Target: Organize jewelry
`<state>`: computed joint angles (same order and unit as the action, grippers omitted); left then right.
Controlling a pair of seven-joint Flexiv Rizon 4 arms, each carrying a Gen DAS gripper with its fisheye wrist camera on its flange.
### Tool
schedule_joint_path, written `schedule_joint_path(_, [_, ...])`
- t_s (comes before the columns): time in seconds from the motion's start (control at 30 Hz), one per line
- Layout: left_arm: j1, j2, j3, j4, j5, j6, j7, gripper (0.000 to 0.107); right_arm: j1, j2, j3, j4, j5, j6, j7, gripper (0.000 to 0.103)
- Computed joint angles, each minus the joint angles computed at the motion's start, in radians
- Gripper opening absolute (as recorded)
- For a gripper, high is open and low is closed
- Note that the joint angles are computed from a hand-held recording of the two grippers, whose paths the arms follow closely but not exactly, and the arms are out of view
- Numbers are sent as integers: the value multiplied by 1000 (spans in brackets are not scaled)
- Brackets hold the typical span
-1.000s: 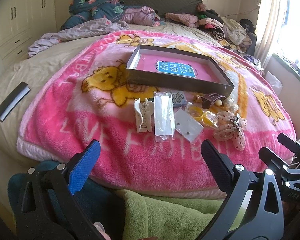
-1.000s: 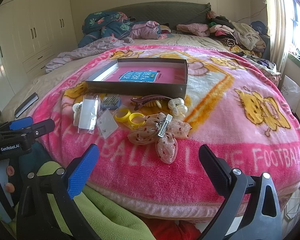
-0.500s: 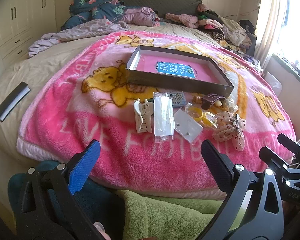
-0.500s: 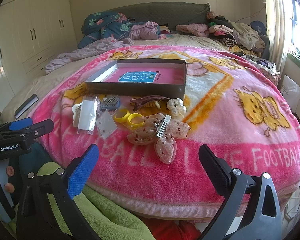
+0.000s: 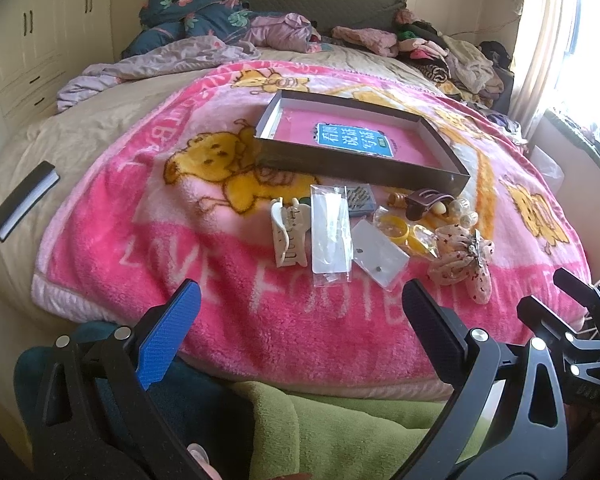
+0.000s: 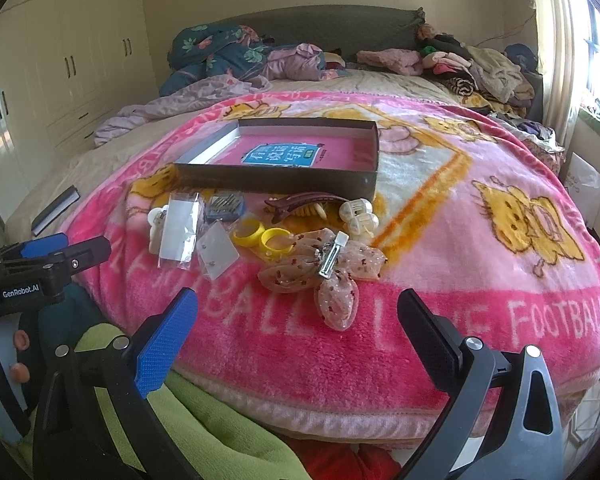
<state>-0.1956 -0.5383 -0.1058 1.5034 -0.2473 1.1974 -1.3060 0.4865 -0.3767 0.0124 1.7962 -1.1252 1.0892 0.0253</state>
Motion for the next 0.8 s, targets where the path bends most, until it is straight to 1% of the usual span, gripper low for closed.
schedule_joint_path(0.17, [13, -19, -12, -6, -21, -3, -3, 92, -7, -24, -3, -15, 15, 35, -28, 97])
schedule_joint_path(0.27, [3, -38, 6, -32, -3, -20, -14, 92, -7, -43, -8, -32, 41, 46, -65, 97])
schedule_joint_path(0.33, [10, -51, -7, -48, -7, -35, 3, 92, -5, -52, -14, -39, 57, 55, -85, 97])
schedule_joint_path(0.4, [26, -60, -37, -52, -25, -40, 44, 92, -6, -61, -21, -43, 75, 66, -98, 97])
schedule_joint_path(0.53, [22, -88, -56, -80, -43, -67, 91, 92, -10, -68, -36, -35, 109, 74, -119, 97])
schedule_joint_path(0.6, [18, -105, -56, -107, -51, -105, 99, 92, -14, -70, -43, -26, 124, 65, -124, 97])
schedule_joint_path(0.67, [14, -122, -57, -128, -60, -127, 107, 88, -19, -72, -48, -19, 138, 63, -126, 97])
schedule_joint_path(0.73, [7, -139, -54, -153, -60, -155, 110, 77, -27, -77, -49, -14, 154, 73, -131, 97])
schedule_joint_path(0.8, [2, -155, -52, -174, -63, -180, 109, 68, -32, -84, -56, -11, 165, 87, -130, 97])
